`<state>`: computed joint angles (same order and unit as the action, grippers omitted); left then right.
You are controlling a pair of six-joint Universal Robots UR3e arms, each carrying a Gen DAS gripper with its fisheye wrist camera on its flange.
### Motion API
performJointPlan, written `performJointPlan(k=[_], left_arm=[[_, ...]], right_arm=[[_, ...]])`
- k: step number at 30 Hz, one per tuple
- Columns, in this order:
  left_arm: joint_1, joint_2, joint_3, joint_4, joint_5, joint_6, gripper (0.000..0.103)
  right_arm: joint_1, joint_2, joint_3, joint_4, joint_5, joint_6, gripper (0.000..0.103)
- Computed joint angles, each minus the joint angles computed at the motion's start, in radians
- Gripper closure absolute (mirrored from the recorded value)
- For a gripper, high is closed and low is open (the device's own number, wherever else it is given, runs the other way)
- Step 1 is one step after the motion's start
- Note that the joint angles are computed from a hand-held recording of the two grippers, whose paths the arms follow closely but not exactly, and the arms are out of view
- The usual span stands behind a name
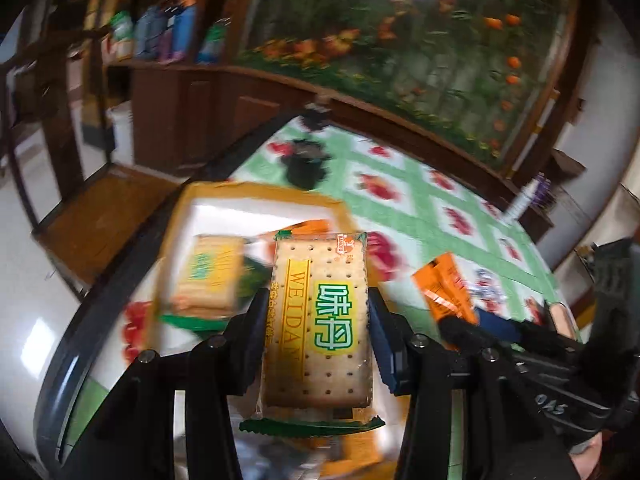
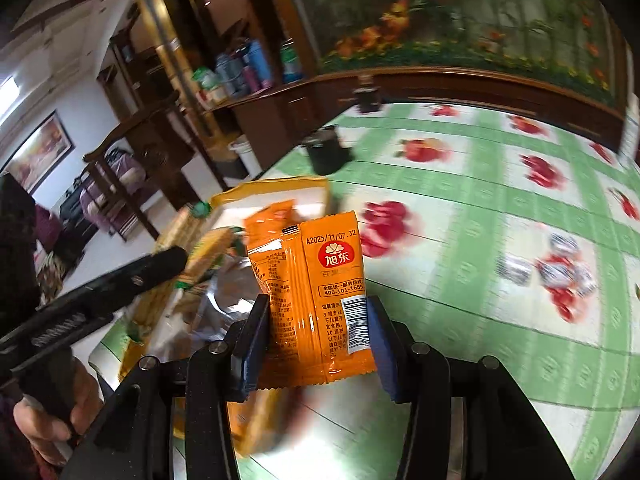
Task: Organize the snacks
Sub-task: 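Release the cracker pack into the tray with the left tool while the right tool drops the orange bag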
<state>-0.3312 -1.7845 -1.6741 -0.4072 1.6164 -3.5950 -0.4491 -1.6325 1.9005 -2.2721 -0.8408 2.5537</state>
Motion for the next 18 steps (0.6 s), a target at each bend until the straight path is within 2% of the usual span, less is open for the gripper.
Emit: performJointPlan(k=[4,8,18], left_arm=[[0.066,0.017,-0.068,0.007,-0.046,-0.001,0.057],[0.096,-0.004,-0.074,-0.004,-0.063,0.008,0.057],[0.105,-0.096,0.039,-0.069,-0.058,0.056,0.057]], right_arm=[[0.140,0.151,-0.124,-0.080,-0.081,0.127,0.051],[0.225,0.309,-0.281,-0.061,-0.133,0.210,0.051],[0.361,0.545,-0.601,0.014,-0.231,0.301,0.051]])
